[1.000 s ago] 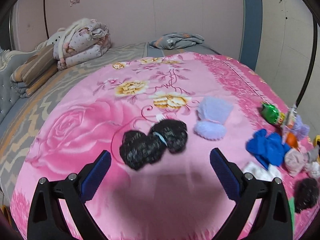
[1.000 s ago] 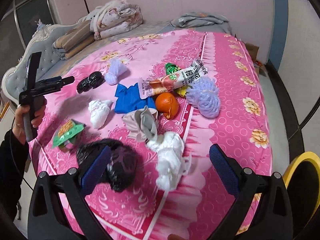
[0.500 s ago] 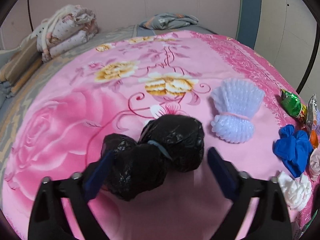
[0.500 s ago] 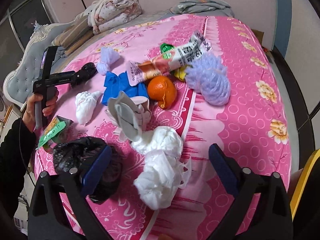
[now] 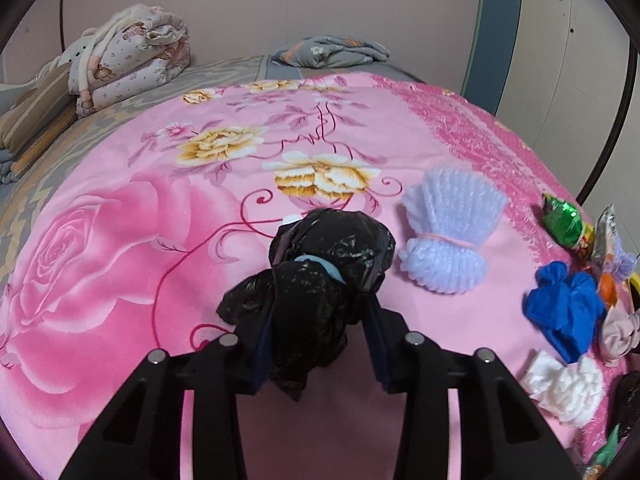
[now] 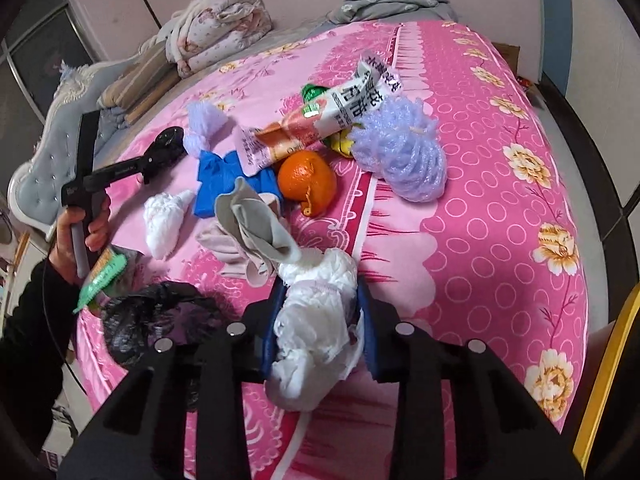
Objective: Collect trash
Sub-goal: 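Carry both held bundles over the yellow-rimmed bin with both tools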
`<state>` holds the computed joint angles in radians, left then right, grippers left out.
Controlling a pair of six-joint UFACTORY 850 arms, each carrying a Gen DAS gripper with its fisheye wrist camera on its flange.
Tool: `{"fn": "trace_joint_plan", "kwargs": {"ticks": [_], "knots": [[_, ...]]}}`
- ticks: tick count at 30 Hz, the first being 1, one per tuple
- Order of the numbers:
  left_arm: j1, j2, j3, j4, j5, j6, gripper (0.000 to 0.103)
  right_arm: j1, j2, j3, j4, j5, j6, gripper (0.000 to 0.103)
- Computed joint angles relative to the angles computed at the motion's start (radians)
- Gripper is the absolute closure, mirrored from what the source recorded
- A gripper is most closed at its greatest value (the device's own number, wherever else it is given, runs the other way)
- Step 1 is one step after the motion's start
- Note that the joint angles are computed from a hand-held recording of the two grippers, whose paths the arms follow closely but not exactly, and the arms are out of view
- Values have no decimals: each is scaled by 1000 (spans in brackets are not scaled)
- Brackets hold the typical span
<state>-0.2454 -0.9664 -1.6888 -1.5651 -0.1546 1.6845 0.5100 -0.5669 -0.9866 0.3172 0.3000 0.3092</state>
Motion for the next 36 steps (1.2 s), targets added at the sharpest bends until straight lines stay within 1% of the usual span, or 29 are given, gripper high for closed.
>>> {"fn": "trace_joint_plan", "kwargs": {"ticks": [3, 7, 9, 14, 17, 19, 21, 23, 26, 31, 36], "knots": [[8, 49, 58, -211, -14, 199, 67, 21, 23, 17, 84, 11, -76, 72], [17, 131, 160, -479, -33, 468, 67, 50, 69, 54, 149, 26, -113, 72], [25, 174, 215, -565, -56, 546, 67, 64, 97, 78, 173, 41, -127, 72], [32, 285, 357, -798, -113, 750, 67, 103, 168, 137, 293, 87, -203, 72], [28, 334, 419, -871, -142, 802, 67, 127, 216, 176, 348, 124, -232, 73], [22, 371, 462, -879, -172, 803, 67, 141, 244, 197, 383, 146, -261, 73], [11, 399, 494, -899, -187, 818, 67, 165, 269, 213, 464, 173, -346, 74], [-1, 428, 526, -905, -208, 820, 67, 173, 297, 235, 457, 176, -330, 73], [-21, 466, 567, -934, -233, 859, 67, 195, 336, 264, 526, 203, -385, 73], [-76, 525, 617, -935, -265, 860, 67, 226, 416, 327, 626, 263, -430, 73], [-140, 557, 636, -925, -294, 832, 67, 246, 506, 398, 721, 322, -470, 73]]}}
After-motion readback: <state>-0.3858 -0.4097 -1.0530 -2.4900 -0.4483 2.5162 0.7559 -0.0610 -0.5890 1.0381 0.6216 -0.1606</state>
